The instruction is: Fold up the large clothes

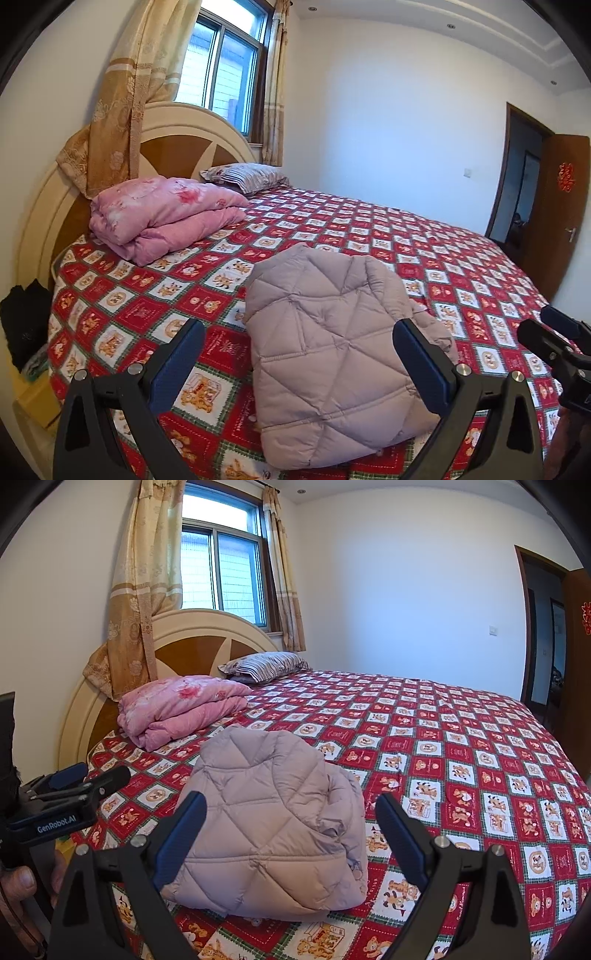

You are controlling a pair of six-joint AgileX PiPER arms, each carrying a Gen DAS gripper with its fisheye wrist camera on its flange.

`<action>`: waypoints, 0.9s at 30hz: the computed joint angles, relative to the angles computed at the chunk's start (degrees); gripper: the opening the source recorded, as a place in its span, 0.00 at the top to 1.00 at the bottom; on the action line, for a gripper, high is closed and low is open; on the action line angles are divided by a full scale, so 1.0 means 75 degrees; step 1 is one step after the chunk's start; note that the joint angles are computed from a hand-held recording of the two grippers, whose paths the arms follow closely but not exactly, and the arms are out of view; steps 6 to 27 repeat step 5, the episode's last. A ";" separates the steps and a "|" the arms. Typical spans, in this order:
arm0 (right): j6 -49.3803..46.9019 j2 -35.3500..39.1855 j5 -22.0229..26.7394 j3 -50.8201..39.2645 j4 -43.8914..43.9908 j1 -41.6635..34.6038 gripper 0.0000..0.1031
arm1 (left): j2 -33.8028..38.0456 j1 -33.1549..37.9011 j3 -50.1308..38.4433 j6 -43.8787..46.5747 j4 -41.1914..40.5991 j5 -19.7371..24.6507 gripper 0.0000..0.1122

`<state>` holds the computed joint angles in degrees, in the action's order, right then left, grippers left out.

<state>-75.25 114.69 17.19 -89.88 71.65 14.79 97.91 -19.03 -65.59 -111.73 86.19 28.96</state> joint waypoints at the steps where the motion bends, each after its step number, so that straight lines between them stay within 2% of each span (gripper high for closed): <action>1: -0.0008 -0.0003 0.0005 0.0005 0.0002 -0.0004 0.08 | 0.0007 0.0001 0.0013 -0.0053 0.0044 0.0003 0.09; 5: -0.0046 -0.0004 -0.0006 0.0010 0.0025 -0.0007 0.07 | 0.0074 -0.0083 -0.0048 0.0027 0.0038 0.0232 0.09; 27: -0.0046 -0.0004 -0.0006 0.0010 0.0025 -0.0007 0.07 | 0.0074 -0.0083 -0.0048 0.0027 0.0038 0.0232 0.09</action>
